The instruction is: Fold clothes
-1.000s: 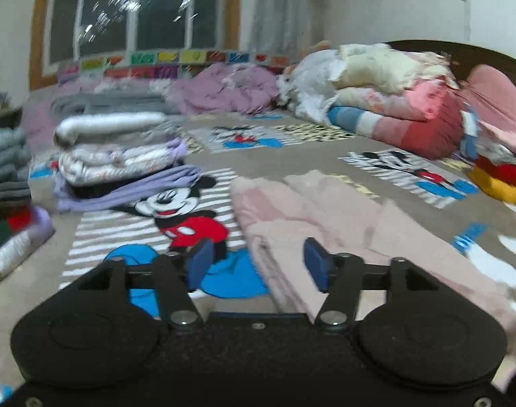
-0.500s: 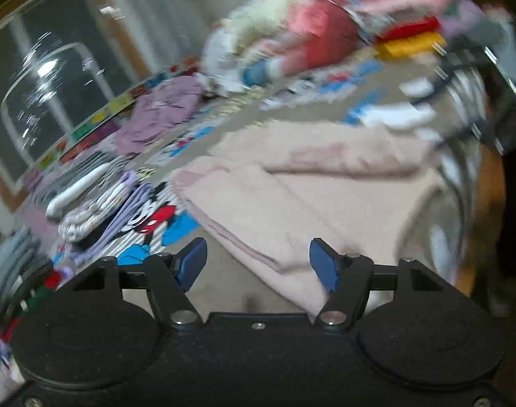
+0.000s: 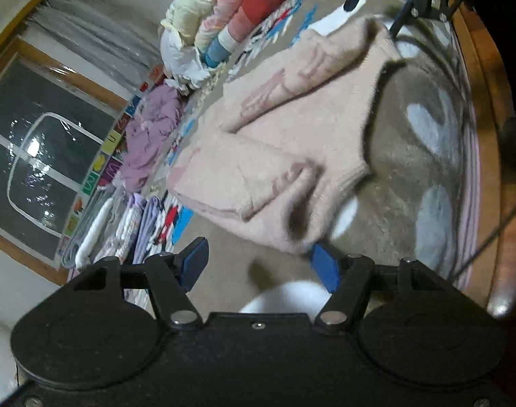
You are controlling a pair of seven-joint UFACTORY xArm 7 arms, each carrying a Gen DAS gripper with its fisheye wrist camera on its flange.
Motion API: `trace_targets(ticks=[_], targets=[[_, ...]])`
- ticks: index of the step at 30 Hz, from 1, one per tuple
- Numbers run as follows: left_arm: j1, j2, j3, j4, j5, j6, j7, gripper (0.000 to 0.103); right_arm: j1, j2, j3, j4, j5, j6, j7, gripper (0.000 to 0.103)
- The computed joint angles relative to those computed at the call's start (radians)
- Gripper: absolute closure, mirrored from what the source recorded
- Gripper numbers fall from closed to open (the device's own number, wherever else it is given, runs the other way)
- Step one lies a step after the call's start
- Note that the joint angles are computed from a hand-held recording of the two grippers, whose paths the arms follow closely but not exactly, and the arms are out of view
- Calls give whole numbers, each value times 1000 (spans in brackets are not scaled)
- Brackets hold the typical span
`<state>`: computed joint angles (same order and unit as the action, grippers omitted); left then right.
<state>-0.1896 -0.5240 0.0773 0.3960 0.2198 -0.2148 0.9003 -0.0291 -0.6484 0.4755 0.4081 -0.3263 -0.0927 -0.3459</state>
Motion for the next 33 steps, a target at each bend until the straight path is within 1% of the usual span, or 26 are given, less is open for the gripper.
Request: trace_targets(ticks=[1,2,4,6,8,9,10,11,13,15,16,20,22,23,26,27,28,29,30,31,32,33], targets=[[-4,5,6,-5,4,-19,5,35,-24,8,20,-1,-6,-31,-1,56],[-19,10,26,-8,14,-39,13,35,-42,18,35,-3,-10,-66,-10,55],[-37,10,48,-11,18,-62,7,35,-60,36,46,-9,-19,-120,-53,55],[-54,32,83,-16,53,-110,27,35,-113,49,85,-21,-11,-194,-103,50],[-60,51,115,-23,106,-157,55,35,-164,65,120,-34,3,-277,-158,38],[-52,57,119,-27,130,-181,68,35,-173,77,118,-37,3,-310,-188,35],[-37,68,113,-28,140,-206,73,35,-177,91,114,-38,3,-338,-217,31],[-28,85,106,-22,147,-225,69,35,-173,105,106,-36,2,-356,-242,30],[-10,131,82,0,158,-273,59,35,-163,134,89,-33,-3,-395,-296,30],[2,174,58,21,186,-331,51,35,-162,184,83,-33,-22,-478,-378,31],[2,182,63,32,216,-336,35,35,-153,206,72,-27,-30,-506,-407,33],[28,198,98,43,333,-354,-26,35,-73,259,-26,13,-60,-531,-420,31],[58,219,85,45,364,-392,-12,36,-41,278,-86,8,-115,-528,-445,32],[70,229,78,48,385,-408,-7,36,-27,289,-112,7,-138,-532,-456,34],[114,262,48,57,440,-465,52,36,6,339,-147,21,-159,-578,-513,35],[127,275,42,63,458,-480,65,36,21,355,-165,33,-175,-580,-517,35],[136,282,40,68,471,-490,52,37,38,369,-186,47,-193,-577,-512,35],[143,288,39,72,484,-494,31,40,56,384,-208,61,-214,-573,-504,35],[150,286,35,73,492,-489,13,48,73,398,-230,76,-236,-570,-494,35],[157,277,24,68,492,-471,6,54,92,401,-255,92,-274,-543,-455,41],[161,267,14,63,488,-450,2,70,138,388,-299,112,-331,-475,-374,59],[166,250,-8,51,458,-420,18,78,195,377,-358,139,-414,-402,-271,69]])
